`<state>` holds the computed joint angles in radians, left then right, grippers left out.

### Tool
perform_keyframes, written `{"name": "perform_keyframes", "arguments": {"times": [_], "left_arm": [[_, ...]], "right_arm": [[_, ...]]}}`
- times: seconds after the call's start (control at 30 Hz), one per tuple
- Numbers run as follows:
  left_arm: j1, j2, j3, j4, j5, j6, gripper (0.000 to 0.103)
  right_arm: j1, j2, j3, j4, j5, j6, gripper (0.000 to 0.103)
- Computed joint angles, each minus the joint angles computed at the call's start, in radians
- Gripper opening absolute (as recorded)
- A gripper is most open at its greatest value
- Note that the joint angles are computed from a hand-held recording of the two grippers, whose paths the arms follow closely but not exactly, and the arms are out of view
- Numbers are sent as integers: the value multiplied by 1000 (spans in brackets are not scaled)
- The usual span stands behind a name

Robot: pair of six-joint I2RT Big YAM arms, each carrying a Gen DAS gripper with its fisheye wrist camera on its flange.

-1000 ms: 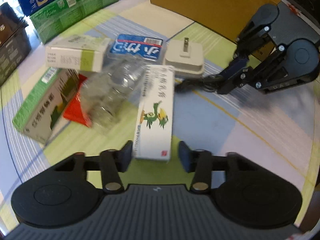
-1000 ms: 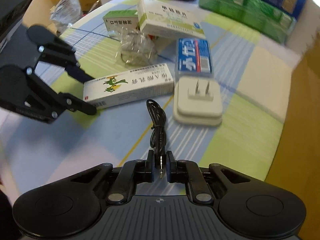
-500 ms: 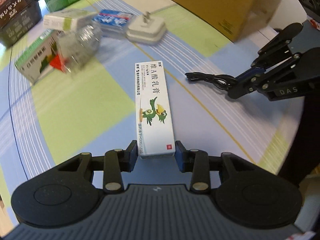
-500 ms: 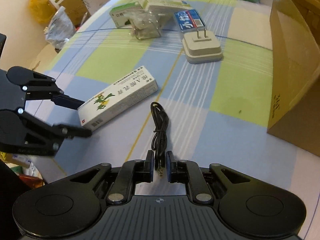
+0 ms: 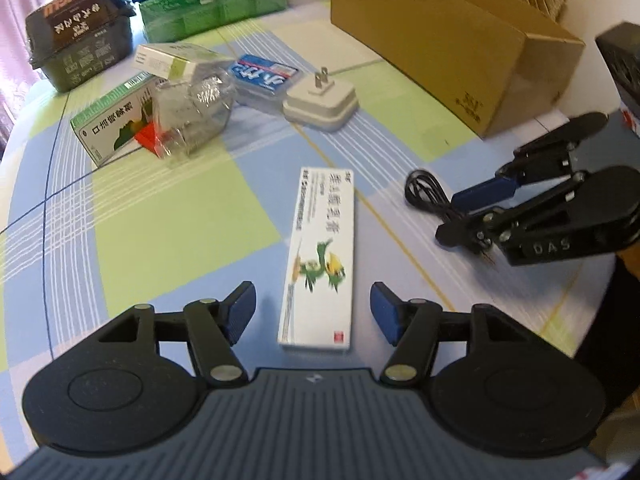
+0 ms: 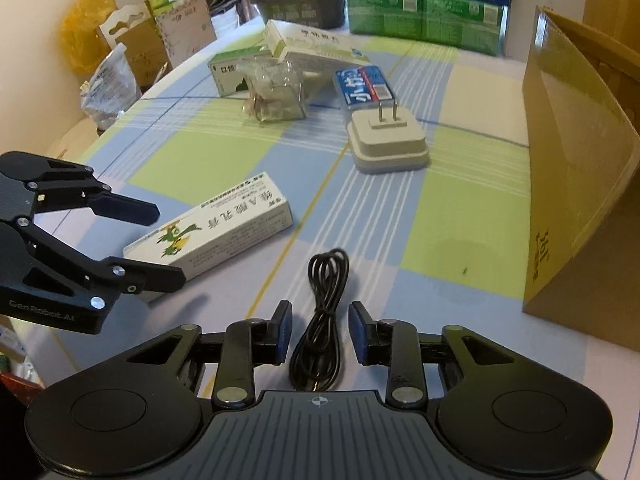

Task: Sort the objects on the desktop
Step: 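Grasp the white ointment box with the left gripper while the right gripper grasps the black cable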

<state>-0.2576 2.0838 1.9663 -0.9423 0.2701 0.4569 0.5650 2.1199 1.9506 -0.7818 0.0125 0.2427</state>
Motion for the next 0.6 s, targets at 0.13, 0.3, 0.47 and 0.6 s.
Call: {"name": "perform_keyframes", "arguments": {"times": [0.13, 0.3, 0.47, 0.6], "left_arm": [[1, 4, -16, 47, 17, -46, 59], [-3, 12, -16, 72, 22, -50, 59], [-7, 25, -4, 62, 30, -49, 59], [-13, 30, -2, 69, 21, -50, 59]], "right_arm": [[10, -6, -22, 31, 51, -58, 29], [24, -8, -35, 48, 92, -110, 23], [27, -11, -40, 51, 103, -107, 13], [27, -13, -42, 50, 115, -79, 12]]}}
